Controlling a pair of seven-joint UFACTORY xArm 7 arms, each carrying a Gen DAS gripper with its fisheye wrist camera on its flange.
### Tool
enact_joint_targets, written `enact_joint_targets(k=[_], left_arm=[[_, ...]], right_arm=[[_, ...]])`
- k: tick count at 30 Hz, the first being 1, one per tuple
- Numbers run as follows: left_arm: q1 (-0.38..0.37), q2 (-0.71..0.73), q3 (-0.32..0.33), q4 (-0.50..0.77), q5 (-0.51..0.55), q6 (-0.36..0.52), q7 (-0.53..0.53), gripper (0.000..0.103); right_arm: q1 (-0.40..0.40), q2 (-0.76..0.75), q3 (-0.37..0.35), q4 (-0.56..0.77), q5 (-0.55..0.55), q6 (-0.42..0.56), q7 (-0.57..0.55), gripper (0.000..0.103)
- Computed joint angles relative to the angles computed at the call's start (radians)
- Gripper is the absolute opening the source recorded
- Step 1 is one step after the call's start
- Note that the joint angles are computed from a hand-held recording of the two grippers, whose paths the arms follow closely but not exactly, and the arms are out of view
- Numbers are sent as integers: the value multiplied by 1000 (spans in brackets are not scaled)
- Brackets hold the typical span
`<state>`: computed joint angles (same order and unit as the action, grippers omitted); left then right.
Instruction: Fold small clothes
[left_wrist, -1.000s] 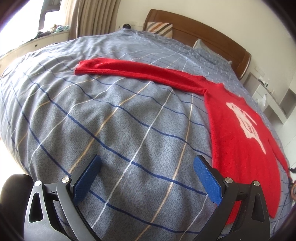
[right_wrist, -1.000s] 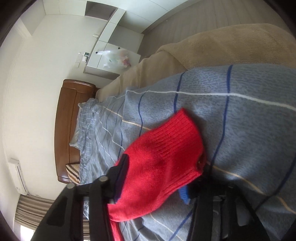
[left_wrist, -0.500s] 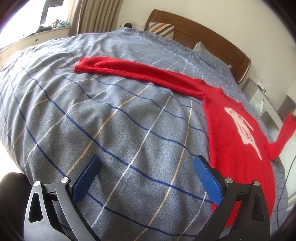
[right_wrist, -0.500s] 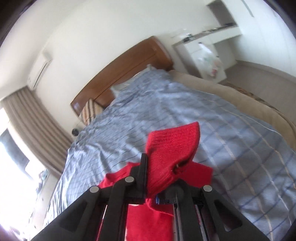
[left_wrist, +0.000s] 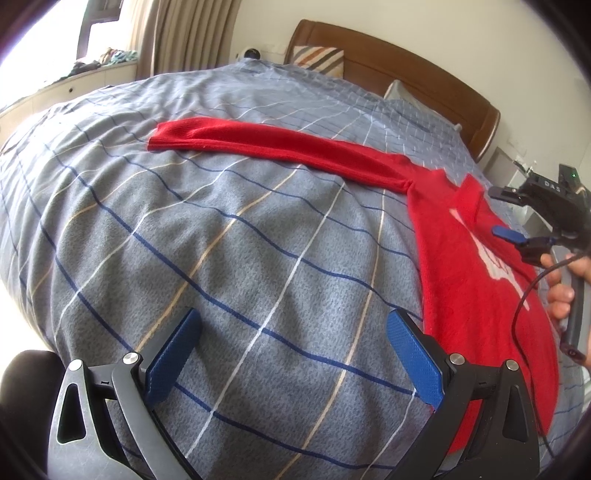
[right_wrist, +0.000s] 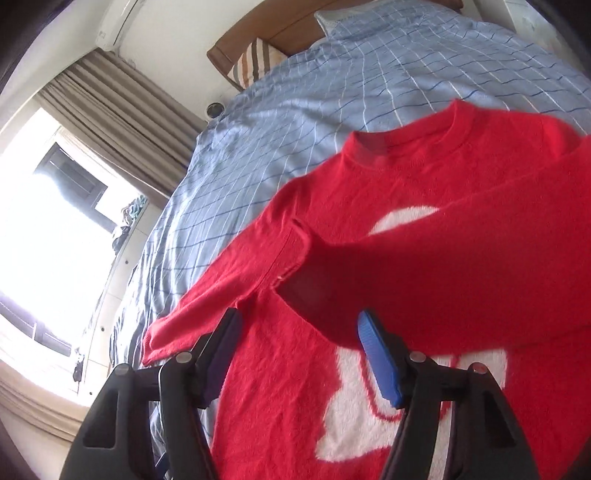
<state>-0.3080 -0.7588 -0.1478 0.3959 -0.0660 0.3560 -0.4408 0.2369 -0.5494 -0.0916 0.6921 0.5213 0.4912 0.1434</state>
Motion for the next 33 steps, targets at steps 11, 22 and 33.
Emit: enact_joint_targets(k=[11, 22, 33], left_arm=[[5, 10, -5, 6, 3, 5, -7, 102], [84, 38, -118, 2, 140, -9, -90, 103], [94, 31, -131, -11, 195, -23, -124, 103]], right_arm=[[-502, -910, 22, -350, -521, 502, 66, 76], [-596, -1341, -5, -446, -713, 816, 29, 76], [-546, -1325, 25, -513, -732, 792, 62, 86]])
